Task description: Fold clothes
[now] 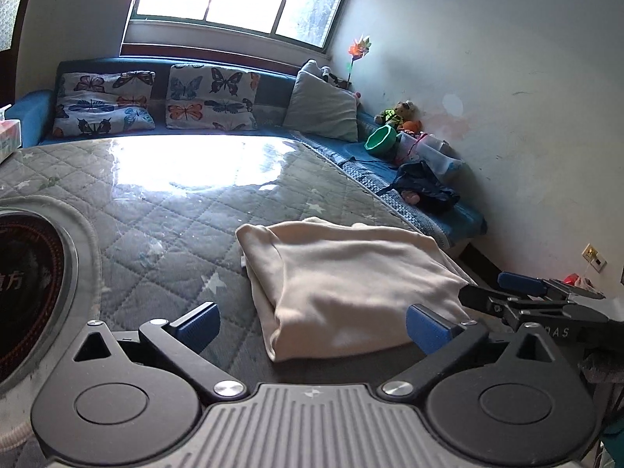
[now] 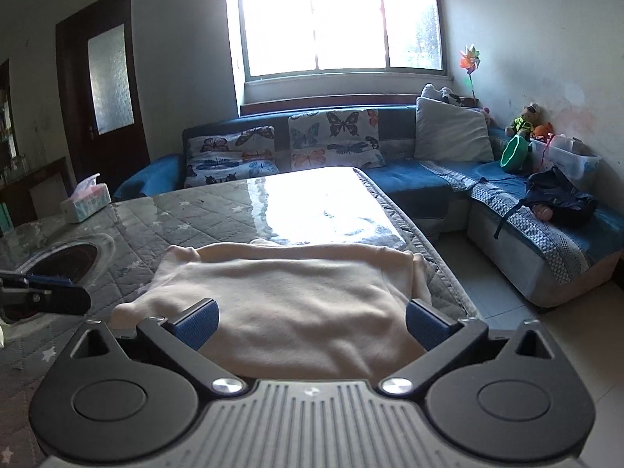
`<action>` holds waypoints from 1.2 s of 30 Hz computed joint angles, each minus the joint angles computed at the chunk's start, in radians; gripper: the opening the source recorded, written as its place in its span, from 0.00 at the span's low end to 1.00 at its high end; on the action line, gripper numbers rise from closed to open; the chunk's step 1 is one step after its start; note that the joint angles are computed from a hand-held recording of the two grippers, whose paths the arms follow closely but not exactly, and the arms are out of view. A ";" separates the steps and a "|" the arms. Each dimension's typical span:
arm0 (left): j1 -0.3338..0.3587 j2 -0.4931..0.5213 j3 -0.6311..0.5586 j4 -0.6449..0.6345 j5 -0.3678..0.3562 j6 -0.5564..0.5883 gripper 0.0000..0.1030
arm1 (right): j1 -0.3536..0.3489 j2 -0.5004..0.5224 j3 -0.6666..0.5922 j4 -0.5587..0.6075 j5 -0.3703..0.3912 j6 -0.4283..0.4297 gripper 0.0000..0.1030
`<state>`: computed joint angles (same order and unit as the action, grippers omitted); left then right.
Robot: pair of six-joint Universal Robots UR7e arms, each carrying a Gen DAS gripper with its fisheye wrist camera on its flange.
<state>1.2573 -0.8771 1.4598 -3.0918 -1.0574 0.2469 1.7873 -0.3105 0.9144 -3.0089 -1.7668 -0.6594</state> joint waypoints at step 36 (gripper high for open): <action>-0.069 -0.100 0.260 -0.112 0.159 -0.076 1.00 | 0.051 -0.128 0.305 -0.137 -0.121 0.021 1.00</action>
<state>1.1885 -0.9775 1.7196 -3.2038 -0.8987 0.1704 1.8382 -0.4385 1.2194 -3.1456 -1.8879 -0.6386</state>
